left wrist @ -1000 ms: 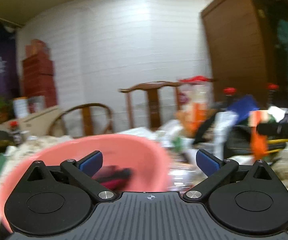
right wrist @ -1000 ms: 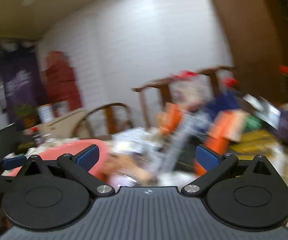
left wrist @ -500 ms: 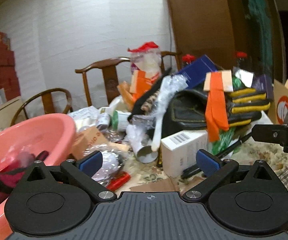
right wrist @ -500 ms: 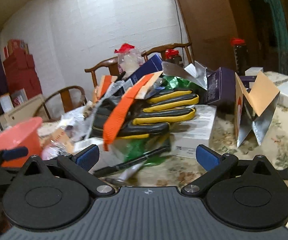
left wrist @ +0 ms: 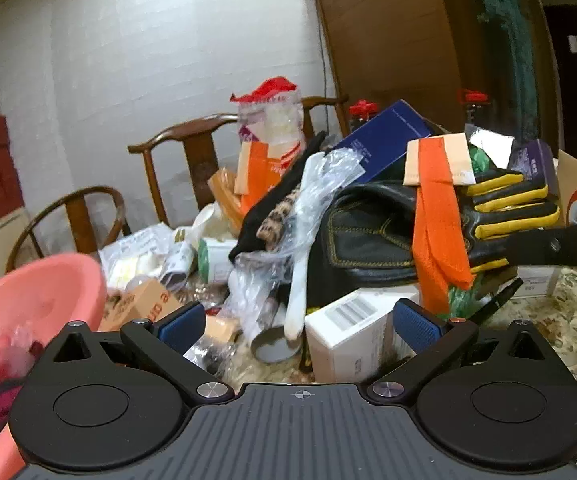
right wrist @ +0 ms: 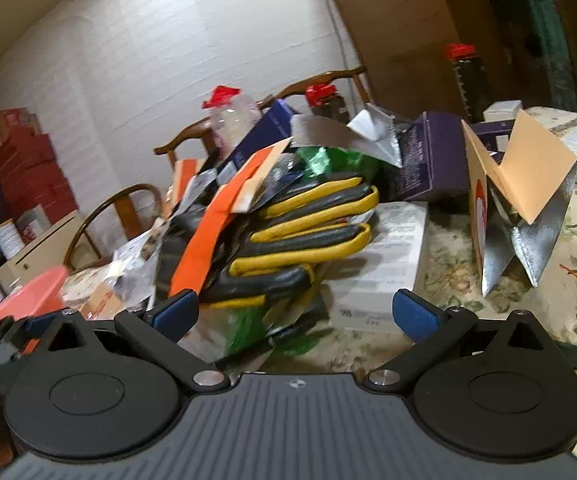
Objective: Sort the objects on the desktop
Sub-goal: 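Move both grippers back over the pile of objects, then grasp the yellow-black work glove with the right gripper while the left grasps the black leather glove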
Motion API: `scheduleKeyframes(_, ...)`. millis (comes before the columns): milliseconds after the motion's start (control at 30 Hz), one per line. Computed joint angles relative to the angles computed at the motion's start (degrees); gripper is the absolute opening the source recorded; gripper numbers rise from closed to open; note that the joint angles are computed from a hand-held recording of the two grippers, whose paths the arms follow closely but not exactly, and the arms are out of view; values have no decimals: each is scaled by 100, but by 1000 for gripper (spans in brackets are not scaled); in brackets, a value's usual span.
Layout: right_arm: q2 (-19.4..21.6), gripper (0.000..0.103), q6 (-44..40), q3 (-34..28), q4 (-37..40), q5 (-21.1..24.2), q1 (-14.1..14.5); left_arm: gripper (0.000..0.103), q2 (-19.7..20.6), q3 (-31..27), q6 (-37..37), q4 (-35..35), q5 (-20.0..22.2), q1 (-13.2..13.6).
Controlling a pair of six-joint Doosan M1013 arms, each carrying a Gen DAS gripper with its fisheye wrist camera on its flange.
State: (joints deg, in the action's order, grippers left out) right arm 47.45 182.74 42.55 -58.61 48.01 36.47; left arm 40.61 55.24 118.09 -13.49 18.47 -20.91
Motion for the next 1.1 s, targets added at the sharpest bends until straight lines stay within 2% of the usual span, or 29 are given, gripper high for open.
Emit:
scheduleKeyframes(167, 269, 103, -24, -531, 122, 416, -52, 103, 10, 41, 166, -40, 11, -22)
scheduleKeyframes(367, 526, 101, 362, -1009, 140, 540, -144, 103, -14, 92, 77, 49, 47, 3)
scheduleKeyframes(433, 558, 81, 274, -1075, 162, 359, -165, 103, -24, 110, 20, 95, 49, 16)
scheduleKeyframes(467, 627, 76, 155, -1204, 83, 428, -150, 103, -27, 113, 17, 96, 50, 22)
scheduleKeyframes(533, 706, 56, -13, -1333, -156, 536, -114, 103, -33, 123, -59, 128, 39, 36)
scheduleKeyframes(600, 595, 48, 179, -1087, -390, 334, -111, 103, -41, 131, -74, 93, 40, 52)
scheduleKeyframes(633, 527, 39, 350, -946, -506, 266, -106, 103, -47, 140, -93, 97, 39, 56)
scheduleKeyframes(733, 267, 31, 997, -388, -1093, 25, -71, 103, -80, 200, -28, 2, 8, 62)
scheduleKeyframes(833, 29, 27, 1329, 59, -1348, -168, -38, 103, -113, 252, 432, -410, -39, 64)
scheduleKeyframes(967, -273, 25, 1568, 580, -1624, -328, 31, 103, -178, 368, 1893, -1717, -150, 66)
scheduleKeyframes(1100, -561, 25, 1497, 1061, -1619, -149, 128, 103, -216, 413, 2088, -1907, -142, 46)
